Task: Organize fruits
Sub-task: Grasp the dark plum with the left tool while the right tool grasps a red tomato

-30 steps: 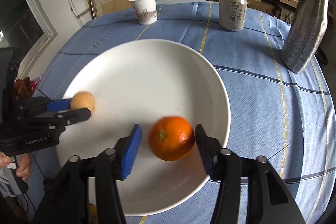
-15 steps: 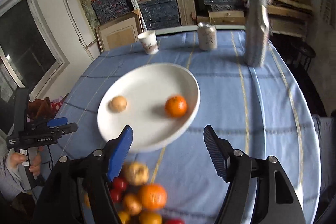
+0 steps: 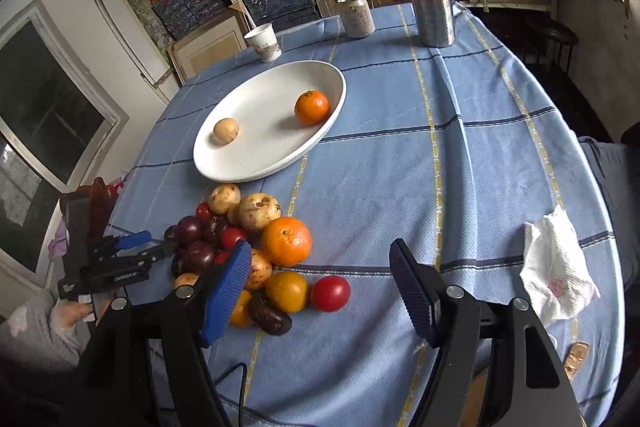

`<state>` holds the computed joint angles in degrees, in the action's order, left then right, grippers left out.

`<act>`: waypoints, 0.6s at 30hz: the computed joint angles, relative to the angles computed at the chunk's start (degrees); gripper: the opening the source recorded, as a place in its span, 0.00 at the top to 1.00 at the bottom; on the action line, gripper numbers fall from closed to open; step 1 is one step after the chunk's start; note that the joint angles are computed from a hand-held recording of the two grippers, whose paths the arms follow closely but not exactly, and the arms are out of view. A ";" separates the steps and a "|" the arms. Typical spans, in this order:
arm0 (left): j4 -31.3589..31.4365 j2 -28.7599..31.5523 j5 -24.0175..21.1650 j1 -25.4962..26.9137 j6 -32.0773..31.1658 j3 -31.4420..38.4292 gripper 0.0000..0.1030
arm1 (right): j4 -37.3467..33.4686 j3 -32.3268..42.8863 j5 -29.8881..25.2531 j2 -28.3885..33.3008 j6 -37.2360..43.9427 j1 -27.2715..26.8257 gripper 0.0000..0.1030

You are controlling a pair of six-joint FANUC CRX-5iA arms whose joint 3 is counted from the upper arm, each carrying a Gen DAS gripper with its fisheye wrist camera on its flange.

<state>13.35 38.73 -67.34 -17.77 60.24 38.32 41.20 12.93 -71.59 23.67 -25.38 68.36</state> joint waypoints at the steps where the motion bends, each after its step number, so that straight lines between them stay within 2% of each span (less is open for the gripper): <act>1: -0.21 0.57 -0.04 -0.08 0.15 0.57 0.29 | -0.33 0.34 -0.98 0.06 -0.29 0.46 0.28; 5: 0.81 1.62 0.78 0.16 -0.36 0.62 0.27 | -1.76 0.68 -3.89 -0.32 -1.94 1.91 0.27; 9: 2.46 0.93 3.55 0.50 -2.22 -1.92 0.28 | -2.30 0.52 -5.44 -0.69 -2.57 2.71 0.27; 12: 3.44 0.20 4.91 0.72 -3.45 -3.48 0.38 | -2.55 -0.08 -4.89 -1.06 -2.59 2.75 0.27; 14: 4.27 0.17 4.79 0.88 -3.55 -3.64 0.50 | -2.82 -0.30 -3.77 -1.06 -2.01 2.43 0.27; 16: 4.77 0.61 4.15 0.94 -2.94 -2.96 0.53 | -2.92 -0.05 -2.78 -0.81 -1.01 2.06 0.27; 17: 5.08 0.65 4.02 0.96 -2.81 -2.94 0.60 | -2.88 0.16 -2.11 -0.62 -0.34 1.81 0.27; 18: 5.57 0.69 3.91 1.01 -2.93 -2.99 0.60 | -2.75 0.29 -1.72 -0.48 0.13 1.72 0.27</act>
